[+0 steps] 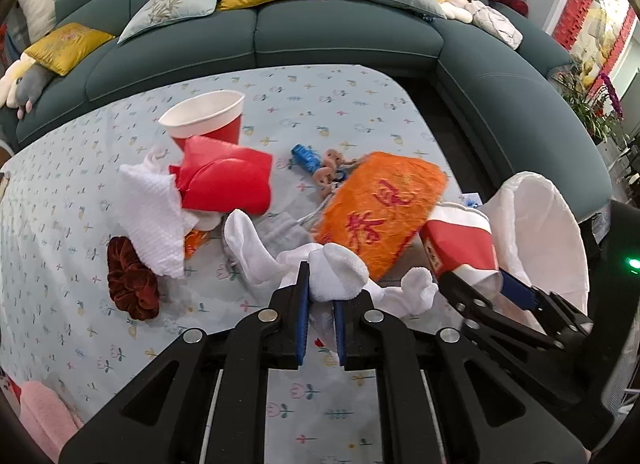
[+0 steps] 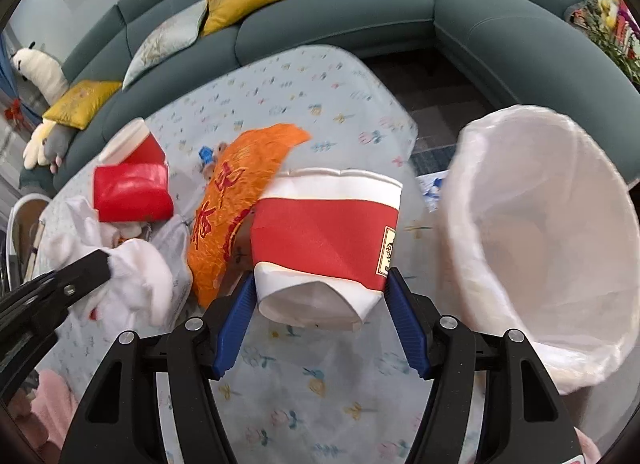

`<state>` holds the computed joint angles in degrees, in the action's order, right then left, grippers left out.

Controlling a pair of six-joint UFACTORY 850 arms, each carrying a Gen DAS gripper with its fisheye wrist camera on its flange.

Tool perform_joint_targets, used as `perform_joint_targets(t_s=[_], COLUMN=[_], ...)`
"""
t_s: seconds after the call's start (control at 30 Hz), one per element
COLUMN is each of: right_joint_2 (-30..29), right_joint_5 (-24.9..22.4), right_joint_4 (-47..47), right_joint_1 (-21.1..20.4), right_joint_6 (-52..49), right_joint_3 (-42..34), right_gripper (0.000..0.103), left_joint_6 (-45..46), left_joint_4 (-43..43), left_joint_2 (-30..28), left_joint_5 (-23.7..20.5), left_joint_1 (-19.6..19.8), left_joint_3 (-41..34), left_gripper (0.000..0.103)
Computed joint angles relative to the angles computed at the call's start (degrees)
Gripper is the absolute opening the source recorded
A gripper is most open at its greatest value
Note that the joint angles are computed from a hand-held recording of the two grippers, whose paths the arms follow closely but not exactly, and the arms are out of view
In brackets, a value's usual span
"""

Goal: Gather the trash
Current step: 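Carry the cup and glove over the bin and open both tools to drop them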

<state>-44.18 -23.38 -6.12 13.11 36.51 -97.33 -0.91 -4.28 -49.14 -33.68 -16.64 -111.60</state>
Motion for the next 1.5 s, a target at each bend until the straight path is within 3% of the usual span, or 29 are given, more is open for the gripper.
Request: perform_joint_targets(t_s=[0.23, 0.67, 1.13, 1.2, 1.37, 1.5], right_joint_2=[7.82, 18.49, 20.15, 19.98, 20.03, 19.7], right_joint_5=[1.61, 1.19, 2.38, 2.66, 3.38, 3.61], right_joint_4=[-12.64, -23.61, -24.18, -24.13, -26.26, -26.27], right_joint_1=[-1.04, -6.69, -11.25, -11.56, -11.67, -11.68], right_joint_6=[10.76, 23.59, 25.66, 25.64, 27.48, 27.44], right_joint_3=[8.55, 21.5, 25.88, 25.88, 25.78, 25.21], right_gripper=[0.062, 0.062, 0.062, 0.063, 0.063, 0.064], left_joint_6=[0.85, 6.03, 11.78, 11.66, 10.05, 8.91], left_joint_4=[-0.32, -3.64, -8.16, -8.04, -7.15, -5.94], left_joint_2=[0.48, -1.86, -10.02, -10.65, -11.05, -10.24], left_joint_5=[0.13, -1.51, -7.94, -8.39, -7.65, -6.36], left_joint_1=[-2.78, -9.54, -13.77, -14.0, -14.36, -14.28], left_joint_3=[-0.58, -5.46, -18.62, -19.78, -20.9, -19.83], left_gripper=[0.011, 0.011, 0.013, 0.02, 0.05, 0.06])
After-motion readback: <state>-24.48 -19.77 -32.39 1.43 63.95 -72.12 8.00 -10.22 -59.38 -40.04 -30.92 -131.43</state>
